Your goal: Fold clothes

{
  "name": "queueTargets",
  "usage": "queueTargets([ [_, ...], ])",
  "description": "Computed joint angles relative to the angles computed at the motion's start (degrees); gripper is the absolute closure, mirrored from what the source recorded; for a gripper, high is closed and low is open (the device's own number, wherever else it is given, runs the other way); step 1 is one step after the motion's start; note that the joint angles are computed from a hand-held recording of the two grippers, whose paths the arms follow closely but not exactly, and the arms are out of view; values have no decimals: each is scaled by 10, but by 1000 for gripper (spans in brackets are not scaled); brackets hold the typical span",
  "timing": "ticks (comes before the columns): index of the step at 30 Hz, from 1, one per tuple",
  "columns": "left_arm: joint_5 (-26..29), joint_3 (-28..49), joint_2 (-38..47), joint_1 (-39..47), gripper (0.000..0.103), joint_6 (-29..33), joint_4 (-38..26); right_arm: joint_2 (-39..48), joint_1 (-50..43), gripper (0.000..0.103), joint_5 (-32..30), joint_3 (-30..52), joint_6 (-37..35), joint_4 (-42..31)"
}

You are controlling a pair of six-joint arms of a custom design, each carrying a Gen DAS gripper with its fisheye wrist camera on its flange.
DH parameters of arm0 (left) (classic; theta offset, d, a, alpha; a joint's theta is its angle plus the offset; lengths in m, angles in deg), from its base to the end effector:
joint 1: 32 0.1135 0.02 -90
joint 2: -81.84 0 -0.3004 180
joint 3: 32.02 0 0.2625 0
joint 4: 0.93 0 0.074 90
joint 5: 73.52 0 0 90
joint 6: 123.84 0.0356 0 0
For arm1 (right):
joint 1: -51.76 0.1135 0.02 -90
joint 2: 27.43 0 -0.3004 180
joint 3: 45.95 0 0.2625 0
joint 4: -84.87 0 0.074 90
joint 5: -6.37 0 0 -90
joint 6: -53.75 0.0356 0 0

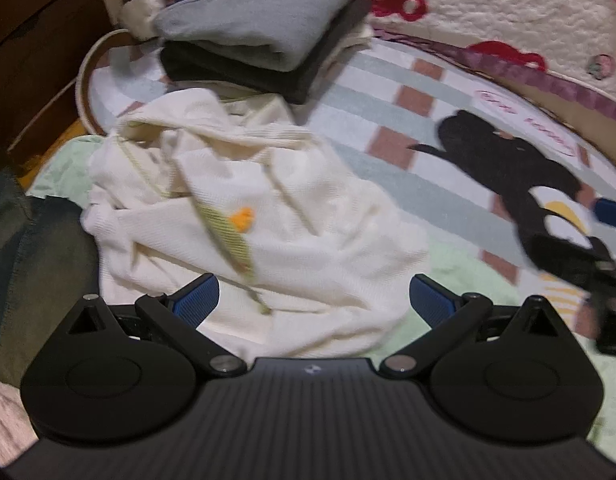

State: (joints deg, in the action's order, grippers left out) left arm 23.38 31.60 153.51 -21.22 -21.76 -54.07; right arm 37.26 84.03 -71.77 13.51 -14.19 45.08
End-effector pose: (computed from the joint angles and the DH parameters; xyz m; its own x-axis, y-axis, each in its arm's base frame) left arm 0.2347 0.0403 0.2661 -0.8687 0.0461 -0.4933 0.0542 0.9985 -0.0021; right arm 0.1983 0.1166 0.2841 -0.7044 -0.0101 -0.7097 -0.1458 0.9806 0.1307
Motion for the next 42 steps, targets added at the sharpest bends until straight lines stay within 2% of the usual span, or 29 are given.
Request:
queueTargets([
  [5,-17,9,88,84,0,48,69,26,-48,1,-50,-36,-57,69],
  [9,0,62,180,147,7,75,89,86,-117,1,-160,-42,-84,111],
  [11,2,83,214,162,26,84,117,126,-142,2,-215,-32,-94,121],
  [13,-16,104,242,163,38,95,131,166,-153,3,-244,-15,-104,126],
  [14,-5,115,254,167,38,99,130,186,-154,4,-254,-6,-109,130],
  [17,18,135,276,176,41,92,134,237,-146,4,-258,16,-111,155],
  [21,-9,107,281,185,41,77,209,293,-127,4,-261,44,-96,191],
  [23,12,131,303,206,41,69,175,320,-120,4,-262,62,-95,200],
  [26,79,193,355,246,41,59,81,358,-106,4,-254,81,-95,222],
  [28,86,205,371,255,41,56,70,386,-97,4,-238,94,-92,240],
  [31,81,191,366,255,41,46,114,421,-92,4,-224,113,-77,268],
  [32,82,190,366,253,41,42,122,429,-93,8,-231,115,-75,277],
  [34,88,194,370,252,41,30,131,442,-98,25,-253,123,-76,284],
  [36,96,206,385,251,41,18,131,452,-101,83,-266,136,-90,274],
  [37,95,214,396,247,41,9,132,455,-101,91,-263,138,-95,273],
  [40,56,213,416,230,37,-11,173,454,-104,92,-243,132,-103,293],
  [41,39,207,419,224,35,-12,196,456,-107,85,-245,135,-100,294],
  [42,25,203,425,217,32,-7,212,462,-113,71,-256,141,-92,290],
])
